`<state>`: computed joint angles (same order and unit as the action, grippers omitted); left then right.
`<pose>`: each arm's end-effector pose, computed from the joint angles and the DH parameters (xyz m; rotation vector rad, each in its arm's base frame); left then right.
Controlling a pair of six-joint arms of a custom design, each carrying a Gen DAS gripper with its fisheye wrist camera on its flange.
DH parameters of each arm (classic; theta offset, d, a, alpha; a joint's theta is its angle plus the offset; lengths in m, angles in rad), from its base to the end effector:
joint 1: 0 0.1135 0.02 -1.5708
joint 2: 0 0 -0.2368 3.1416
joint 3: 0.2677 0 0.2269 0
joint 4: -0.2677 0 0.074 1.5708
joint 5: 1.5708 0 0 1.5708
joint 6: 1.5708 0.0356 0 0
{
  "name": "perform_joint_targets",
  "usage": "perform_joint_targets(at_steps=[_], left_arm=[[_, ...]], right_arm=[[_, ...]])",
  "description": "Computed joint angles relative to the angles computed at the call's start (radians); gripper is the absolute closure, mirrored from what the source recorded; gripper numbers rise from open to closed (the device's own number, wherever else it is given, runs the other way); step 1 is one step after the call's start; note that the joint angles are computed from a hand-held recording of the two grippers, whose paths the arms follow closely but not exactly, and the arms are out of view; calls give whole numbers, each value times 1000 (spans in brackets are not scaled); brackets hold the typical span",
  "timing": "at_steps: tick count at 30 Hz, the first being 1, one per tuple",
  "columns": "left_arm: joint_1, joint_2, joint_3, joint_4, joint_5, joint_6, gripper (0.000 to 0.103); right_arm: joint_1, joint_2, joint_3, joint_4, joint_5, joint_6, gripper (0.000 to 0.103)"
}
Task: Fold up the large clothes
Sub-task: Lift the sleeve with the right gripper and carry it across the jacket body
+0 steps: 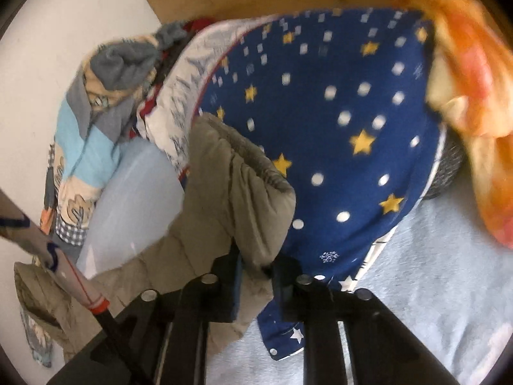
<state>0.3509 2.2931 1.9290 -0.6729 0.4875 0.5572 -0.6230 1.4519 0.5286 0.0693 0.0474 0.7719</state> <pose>0.4340 0.1411 0.1785 0.4173 2.4157 -0.2533 0.1970 -0.1436 0.1277 1.5730 1.8437 0.0102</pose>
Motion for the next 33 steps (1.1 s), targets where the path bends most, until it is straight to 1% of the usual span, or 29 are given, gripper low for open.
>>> perform_joint_targets(at_steps=[2, 3, 5, 6, 8, 10, 12, 15, 17, 18, 20, 21, 24, 28, 33], left_arm=[[3, 1, 4, -8, 9, 2, 0], [3, 1, 4, -9, 12, 4, 0], [9, -4, 1, -12, 22, 8, 0], [11, -7, -1, -13, 27, 8, 0], [21, -11, 2, -20, 44, 6, 0], [31, -11, 16, -35, 58, 10, 0], [37, -12, 23, -43, 66, 12, 0], [50, -9, 41, -64, 80, 25, 0], [63, 2, 70, -91, 95, 34, 0], [68, 10, 88, -104, 101, 36, 0], [81, 30, 133, -139, 115, 40, 0], [88, 40, 157, -157, 121, 40, 0], [104, 76, 235, -211, 138, 36, 0], [119, 125, 328, -273, 147, 30, 0], [124, 177, 421, -332, 139, 32, 0]], right_arm=[[19, -91, -23, -30, 31, 16, 88], [40, -156, -23, -78, 65, 15, 89], [66, -252, -11, -158, 102, 10, 89], [82, -326, -1, -217, 117, 12, 89], [121, -413, 37, -308, 153, 19, 89], [193, -488, 121, -425, 217, 35, 89], [291, -527, 215, -521, 288, 62, 89], [462, -515, 359, -620, 404, 113, 89], [611, -459, 489, -682, 498, 142, 89], [659, -432, 534, -700, 527, 151, 89], [798, -340, 667, -739, 605, 174, 89], [840, -316, 703, -749, 624, 179, 89], [984, -168, 862, -765, 689, 185, 89], [1103, 58, 1065, -745, 692, 170, 89], [1170, 344, 1314, -715, 626, 122, 89]])
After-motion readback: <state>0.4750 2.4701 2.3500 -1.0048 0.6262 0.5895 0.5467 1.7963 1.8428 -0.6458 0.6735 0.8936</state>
